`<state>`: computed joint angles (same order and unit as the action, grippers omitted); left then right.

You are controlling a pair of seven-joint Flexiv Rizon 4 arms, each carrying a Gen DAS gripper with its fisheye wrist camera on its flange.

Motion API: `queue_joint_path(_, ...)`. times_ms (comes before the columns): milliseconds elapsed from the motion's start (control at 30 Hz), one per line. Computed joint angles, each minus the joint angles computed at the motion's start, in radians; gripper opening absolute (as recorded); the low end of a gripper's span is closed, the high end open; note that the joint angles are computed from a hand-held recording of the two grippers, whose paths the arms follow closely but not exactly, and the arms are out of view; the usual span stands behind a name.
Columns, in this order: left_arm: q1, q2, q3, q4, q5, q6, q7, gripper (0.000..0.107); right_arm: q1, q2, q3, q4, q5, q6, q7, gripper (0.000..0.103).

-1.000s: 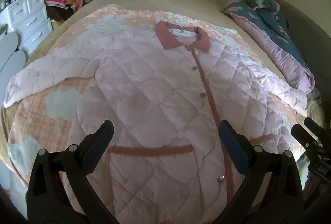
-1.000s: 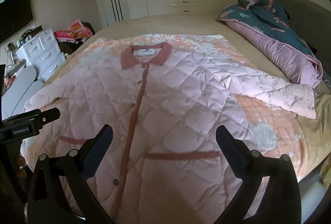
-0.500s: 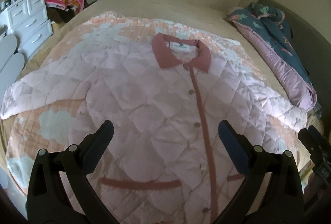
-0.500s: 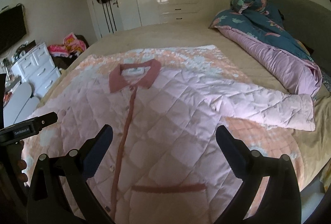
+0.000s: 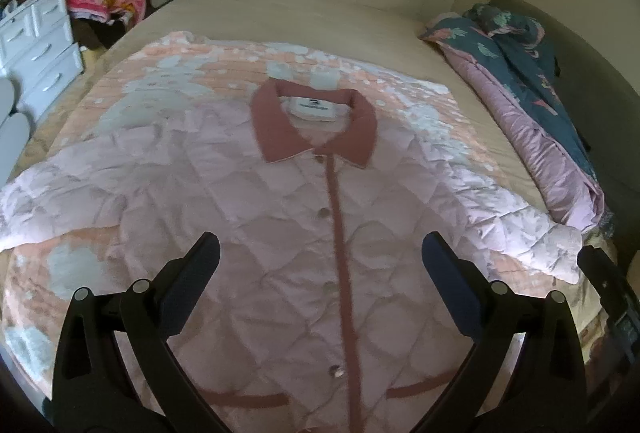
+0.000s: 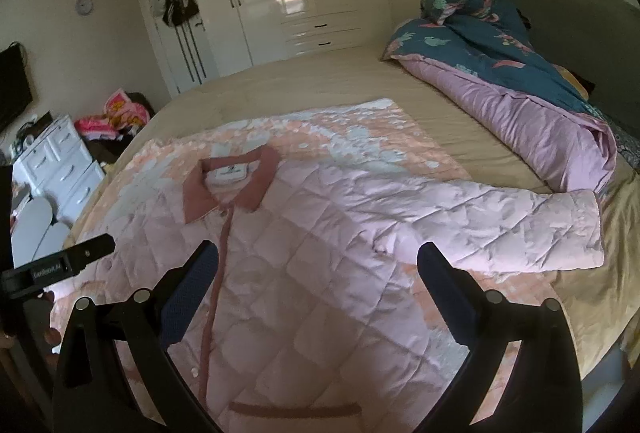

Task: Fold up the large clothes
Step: 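Move the right tool over the jacket sleeve beside the placket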

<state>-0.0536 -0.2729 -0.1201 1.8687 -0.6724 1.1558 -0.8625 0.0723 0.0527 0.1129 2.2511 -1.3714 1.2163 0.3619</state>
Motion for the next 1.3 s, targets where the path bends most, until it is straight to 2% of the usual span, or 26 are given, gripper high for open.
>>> queue_joint_path(367, -0.032, -0.070, -0.015, -0.071, 0.083, -0.004, -0.098, 0.094, -0.080, 0.016, -0.041, 0.049, -0.041, 0.030, 0.086, 0.099)
queue_joint_path(767, -0.075, -0.125, -0.019, -0.118, 0.202, 0.003, -0.201, 0.094, -0.205, 0.044, -0.087, 0.156, -0.082, 0.057, 0.195, 0.099)
queue_joint_path(1000, -0.099, -0.165, -0.008, -0.144, 0.264, 0.002, -0.271, 0.094, -0.285, 0.005, -0.134, 0.202, -0.145, 0.121, 0.289, 0.099)
queue_joint_path(1133, -0.104, -0.180, -0.004, -0.148, 0.297, -0.005, -0.297, 0.094, -0.320, -0.026, -0.150, 0.216, -0.166, 0.110, 0.334, 0.099)
queue_joint_path(1300, -0.121, -0.202, 0.019, -0.166, 0.363, -0.015, -0.338, 0.094, -0.368, -0.079, -0.177, 0.220, -0.206, 0.152, 0.416, 0.099)
